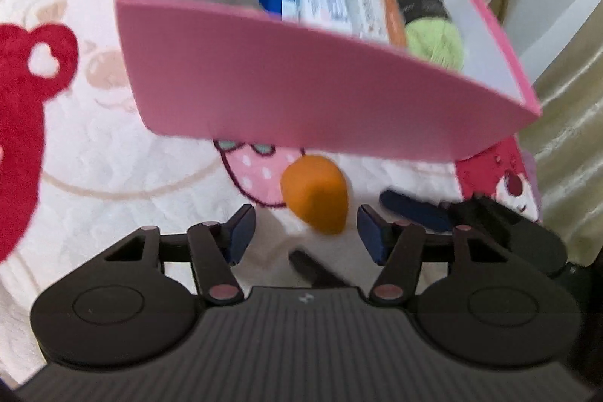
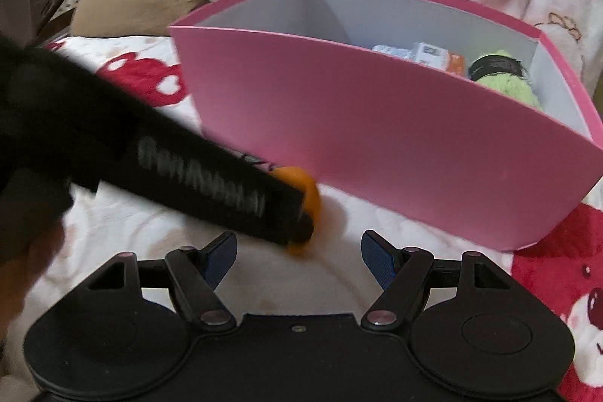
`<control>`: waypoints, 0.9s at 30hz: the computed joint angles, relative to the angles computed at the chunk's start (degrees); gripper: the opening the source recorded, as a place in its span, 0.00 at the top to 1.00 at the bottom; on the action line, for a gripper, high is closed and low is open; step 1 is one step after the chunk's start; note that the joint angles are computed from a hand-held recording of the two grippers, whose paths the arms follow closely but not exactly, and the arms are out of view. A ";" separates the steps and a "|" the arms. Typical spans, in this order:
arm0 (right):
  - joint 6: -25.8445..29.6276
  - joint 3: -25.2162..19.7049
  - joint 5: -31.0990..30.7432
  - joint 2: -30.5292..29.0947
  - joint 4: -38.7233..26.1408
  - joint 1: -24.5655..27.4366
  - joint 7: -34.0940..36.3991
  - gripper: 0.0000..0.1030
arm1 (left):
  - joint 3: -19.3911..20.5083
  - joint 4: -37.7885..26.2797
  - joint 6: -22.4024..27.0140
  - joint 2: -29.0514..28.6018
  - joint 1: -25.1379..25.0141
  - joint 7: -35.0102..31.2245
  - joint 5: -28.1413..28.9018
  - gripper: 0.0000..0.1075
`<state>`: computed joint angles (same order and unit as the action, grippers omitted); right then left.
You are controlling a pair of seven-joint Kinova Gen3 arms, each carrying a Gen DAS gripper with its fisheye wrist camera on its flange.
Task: Organize objects
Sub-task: 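Move the left gripper to the orange makeup sponge and grasp it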
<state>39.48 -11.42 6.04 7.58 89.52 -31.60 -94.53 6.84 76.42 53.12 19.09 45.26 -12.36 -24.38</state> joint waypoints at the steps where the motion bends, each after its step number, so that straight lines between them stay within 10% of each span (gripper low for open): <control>1: -0.18 -0.61 0.32 0.27 -0.01 0.61 -0.71 0.25 | 0.07 -0.28 0.23 0.45 0.11 -0.16 -0.07 0.51; 14: 1.02 -0.54 -11.10 1.50 -1.37 3.64 8.40 0.66 | -0.80 -2.35 2.94 1.67 3.53 1.13 -5.24 0.72; 27: 2.89 -0.41 -7.75 -1.84 -0.79 1.60 0.94 0.72 | 1.31 0.97 -0.08 -3.05 1.37 2.17 -2.39 0.75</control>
